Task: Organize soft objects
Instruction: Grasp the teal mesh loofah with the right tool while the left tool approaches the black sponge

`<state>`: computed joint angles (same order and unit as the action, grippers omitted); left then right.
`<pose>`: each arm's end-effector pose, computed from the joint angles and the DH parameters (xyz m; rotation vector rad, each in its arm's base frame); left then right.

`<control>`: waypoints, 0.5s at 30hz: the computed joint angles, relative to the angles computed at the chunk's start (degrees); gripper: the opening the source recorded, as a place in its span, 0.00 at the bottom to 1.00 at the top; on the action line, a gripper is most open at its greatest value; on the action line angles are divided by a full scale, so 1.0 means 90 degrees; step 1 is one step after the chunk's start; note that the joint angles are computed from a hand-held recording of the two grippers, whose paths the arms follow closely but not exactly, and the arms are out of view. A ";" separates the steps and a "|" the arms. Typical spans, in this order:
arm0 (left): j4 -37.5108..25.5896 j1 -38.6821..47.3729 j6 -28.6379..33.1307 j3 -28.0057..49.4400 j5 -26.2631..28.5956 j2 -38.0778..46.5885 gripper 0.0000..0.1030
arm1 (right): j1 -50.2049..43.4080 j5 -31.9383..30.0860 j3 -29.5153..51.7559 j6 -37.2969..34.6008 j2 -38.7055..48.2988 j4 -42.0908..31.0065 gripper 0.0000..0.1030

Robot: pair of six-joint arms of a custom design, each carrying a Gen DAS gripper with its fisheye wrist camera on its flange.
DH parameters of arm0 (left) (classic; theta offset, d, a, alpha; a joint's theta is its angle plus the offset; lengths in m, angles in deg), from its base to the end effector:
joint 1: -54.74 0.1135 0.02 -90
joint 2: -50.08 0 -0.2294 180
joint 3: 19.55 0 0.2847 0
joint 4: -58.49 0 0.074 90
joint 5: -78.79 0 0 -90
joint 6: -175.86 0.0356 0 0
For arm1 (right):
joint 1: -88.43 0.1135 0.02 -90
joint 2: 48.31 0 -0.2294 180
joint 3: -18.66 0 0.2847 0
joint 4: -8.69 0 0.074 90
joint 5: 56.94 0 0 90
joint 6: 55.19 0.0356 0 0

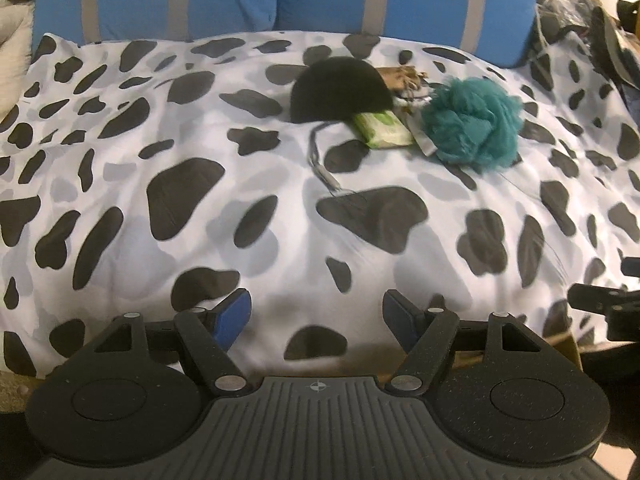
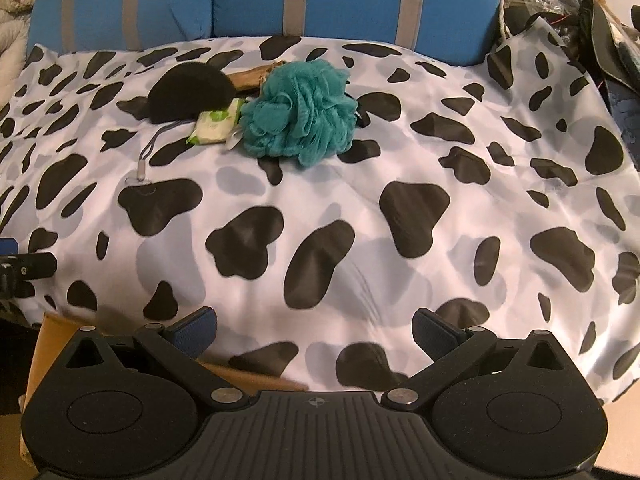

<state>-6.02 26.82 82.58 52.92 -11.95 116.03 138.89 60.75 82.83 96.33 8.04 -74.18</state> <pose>0.2365 -0.1248 0.2624 0.5488 2.5353 -0.1840 0.1415 0.1454 0.2412 0.3340 2.5777 -0.0756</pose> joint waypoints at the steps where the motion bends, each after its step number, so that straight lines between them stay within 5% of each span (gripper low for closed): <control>1: 0.0042 0.0023 0.0012 0.0043 -0.0003 0.0070 0.70 | -0.0071 -0.0001 -0.0028 -0.0098 -0.0020 0.0062 1.00; 15: 0.0420 0.0234 0.0107 0.0614 0.0039 0.0941 0.70 | -0.1113 0.0013 -0.0054 -0.1282 0.0277 0.0733 1.00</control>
<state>-2.24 28.93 83.55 58.45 -11.60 124.50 128.87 60.87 82.35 84.79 10.54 -67.59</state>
